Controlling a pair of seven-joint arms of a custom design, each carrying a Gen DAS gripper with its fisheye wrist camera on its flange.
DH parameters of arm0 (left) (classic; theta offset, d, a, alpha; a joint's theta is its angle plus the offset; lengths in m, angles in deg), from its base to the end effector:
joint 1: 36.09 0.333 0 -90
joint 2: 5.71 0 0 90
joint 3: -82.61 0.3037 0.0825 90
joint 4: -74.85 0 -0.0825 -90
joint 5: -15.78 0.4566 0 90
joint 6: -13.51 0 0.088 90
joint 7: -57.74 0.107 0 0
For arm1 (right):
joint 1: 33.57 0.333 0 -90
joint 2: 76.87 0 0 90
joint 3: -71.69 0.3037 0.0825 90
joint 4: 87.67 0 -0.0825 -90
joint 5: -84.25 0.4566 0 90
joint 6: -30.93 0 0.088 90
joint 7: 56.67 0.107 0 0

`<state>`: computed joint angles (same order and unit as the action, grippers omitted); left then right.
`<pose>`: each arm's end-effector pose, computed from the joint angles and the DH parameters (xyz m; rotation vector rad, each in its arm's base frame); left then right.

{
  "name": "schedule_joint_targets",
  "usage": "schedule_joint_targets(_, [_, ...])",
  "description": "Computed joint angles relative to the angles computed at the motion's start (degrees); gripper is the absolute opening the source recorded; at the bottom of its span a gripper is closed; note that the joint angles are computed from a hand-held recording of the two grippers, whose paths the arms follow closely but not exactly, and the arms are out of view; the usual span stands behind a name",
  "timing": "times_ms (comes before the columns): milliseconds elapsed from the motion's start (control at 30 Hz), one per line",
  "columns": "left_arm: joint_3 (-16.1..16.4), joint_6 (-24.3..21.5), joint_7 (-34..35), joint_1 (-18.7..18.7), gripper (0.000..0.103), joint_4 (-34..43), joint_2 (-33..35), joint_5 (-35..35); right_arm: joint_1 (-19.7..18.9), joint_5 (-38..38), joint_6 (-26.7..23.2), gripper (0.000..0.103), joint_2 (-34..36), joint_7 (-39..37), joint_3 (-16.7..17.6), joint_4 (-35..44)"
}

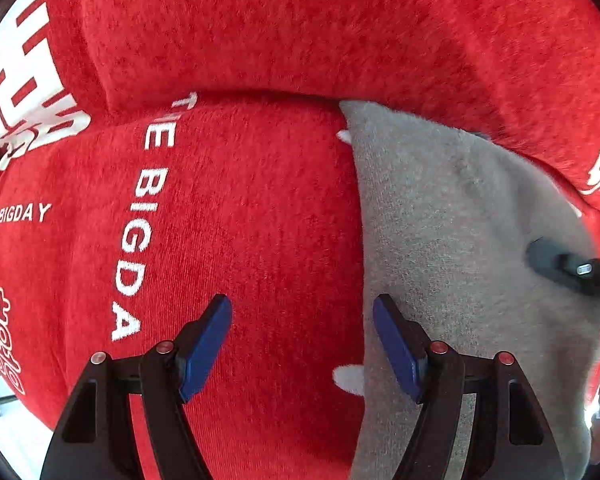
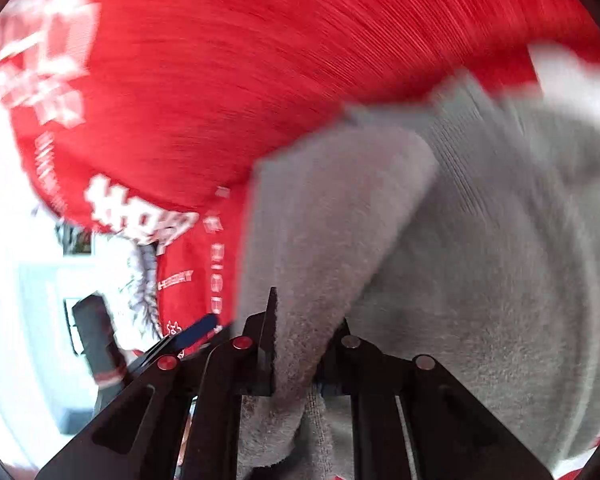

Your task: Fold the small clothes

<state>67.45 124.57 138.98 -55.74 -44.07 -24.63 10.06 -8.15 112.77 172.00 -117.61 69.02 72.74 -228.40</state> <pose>0.4439 -0.3306 0.5539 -1.6674 2.5747 -0.2651 0.4160 0.2077 0.5960 -1.2596 1.9734 0.3008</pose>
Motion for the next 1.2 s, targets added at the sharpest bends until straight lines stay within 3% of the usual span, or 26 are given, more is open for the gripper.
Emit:
schedule_joint_targets(67, [0.3, 0.3, 1.8, -0.7, 0.074, 0.9, -0.6, -1.6, -1.6, -2.6, 0.3, 0.013, -4.1, 0.7, 1.4, -0.8])
schedule_joint_targets(167, [-0.2, 1.9, 3.9, -2.0, 0.074, 2.8, -0.4, -3.5, -4.8, -8.0, -4.2, 0.013, -9.4, 3.1, 2.7, -2.1])
schedule_joint_targets(367, [-3.1, 2.8, 5.5, -4.7, 0.074, 3.8, 3.2, -2.6, -9.6, -11.4, -14.6, 0.014, -15.5, 8.7, 0.5, -9.2])
schedule_joint_targets(467, [-3.5, 3.7, 5.3, -5.7, 0.075, 2.2, 2.8, -2.7, -9.5, -7.2, -11.8, 0.019, -18.2, 10.7, -2.1, -14.3])
schedule_joint_targets(500, [-3.6, 4.1, 5.0, -5.8, 0.082, 1.8, 2.3, -1.9, -10.2, -6.4, -10.5, 0.02, -19.6, 12.5, -1.9, -15.7])
schedule_joint_targets(633, [-3.4, 2.9, 3.7, -5.6, 0.085, 2.7, 2.4, 0.0, -11.9, -8.6, -13.4, 0.037, -21.1, 14.5, -1.2, -15.5])
schedule_joint_targets(700, [-3.5, 3.5, 2.9, -5.0, 0.085, 3.3, 2.8, 2.1, -12.8, -9.5, -13.5, 0.034, -21.8, 15.5, -0.8, -15.3])
schedule_joint_targets(733, [-3.7, 3.9, 2.0, -4.7, 0.085, 3.7, 3.2, 3.3, -13.4, -10.4, -13.5, 0.023, -22.1, 16.0, -0.3, -15.0])
schedule_joint_targets(800, [-3.7, 4.4, 0.6, -4.2, 0.085, 5.0, 4.9, 4.8, -13.6, -12.3, -15.4, 0.018, -22.7, 15.2, -0.2, -14.3])
schedule_joint_targets(967, [-4.5, 4.5, -1.4, -4.0, 0.085, 7.4, 9.3, 9.7, -14.6, -16.3, -22.3, 0.015, -21.1, 16.4, 1.8, -12.3])
schedule_joint_targets(1067, [-5.0, 3.7, -1.3, -4.5, 0.085, 7.1, 9.8, 13.7, -15.9, -15.0, -22.2, 0.016, -26.3, 20.6, 0.8, -16.1])
schedule_joint_targets(1133, [-4.4, 3.0, 0.0, -4.7, 0.085, 6.8, 8.9, 13.2, -17.1, -17.6, -26.9, 0.024, -26.4, 21.6, 1.7, -14.2])
schedule_joint_targets(1200, [-3.7, 1.7, 1.1, -4.6, 0.085, 6.6, 7.7, 11.4, -16.9, -18.7, -30.7, 0.024, -26.7, 21.2, 1.5, -12.5])
